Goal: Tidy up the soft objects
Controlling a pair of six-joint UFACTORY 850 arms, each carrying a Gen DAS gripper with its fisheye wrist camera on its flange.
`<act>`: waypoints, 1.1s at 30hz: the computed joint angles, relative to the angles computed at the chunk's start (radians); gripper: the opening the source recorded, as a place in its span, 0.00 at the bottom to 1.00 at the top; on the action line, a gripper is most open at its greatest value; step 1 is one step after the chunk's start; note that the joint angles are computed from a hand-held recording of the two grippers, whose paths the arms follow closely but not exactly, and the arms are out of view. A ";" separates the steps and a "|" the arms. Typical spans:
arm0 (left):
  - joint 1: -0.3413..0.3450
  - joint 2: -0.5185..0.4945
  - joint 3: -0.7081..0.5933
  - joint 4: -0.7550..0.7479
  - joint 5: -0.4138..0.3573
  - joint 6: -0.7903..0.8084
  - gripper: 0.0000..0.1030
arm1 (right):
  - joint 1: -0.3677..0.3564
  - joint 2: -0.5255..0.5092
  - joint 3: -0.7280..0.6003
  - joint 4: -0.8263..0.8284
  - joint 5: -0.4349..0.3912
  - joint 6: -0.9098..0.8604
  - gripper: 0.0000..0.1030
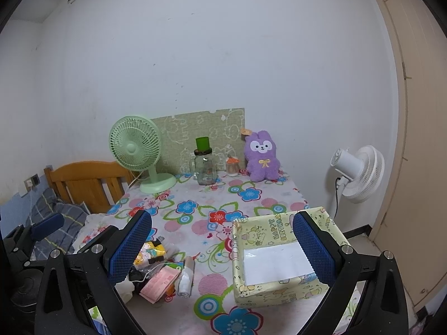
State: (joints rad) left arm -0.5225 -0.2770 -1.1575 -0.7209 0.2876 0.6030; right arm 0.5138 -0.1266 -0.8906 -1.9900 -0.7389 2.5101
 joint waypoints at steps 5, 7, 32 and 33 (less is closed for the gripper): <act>0.000 0.001 0.003 0.006 0.001 -0.007 0.98 | -0.004 0.002 0.001 -0.009 0.008 0.013 0.99; -0.001 0.001 0.003 0.004 0.001 -0.005 0.98 | -0.004 0.002 0.001 -0.009 0.008 0.014 0.99; 0.011 -0.014 0.008 0.114 -0.002 -0.105 0.93 | -0.007 -0.017 -0.006 -0.038 0.023 0.036 0.97; 0.012 -0.016 0.010 0.137 -0.002 -0.127 0.92 | -0.008 -0.020 -0.005 -0.044 0.024 0.045 0.97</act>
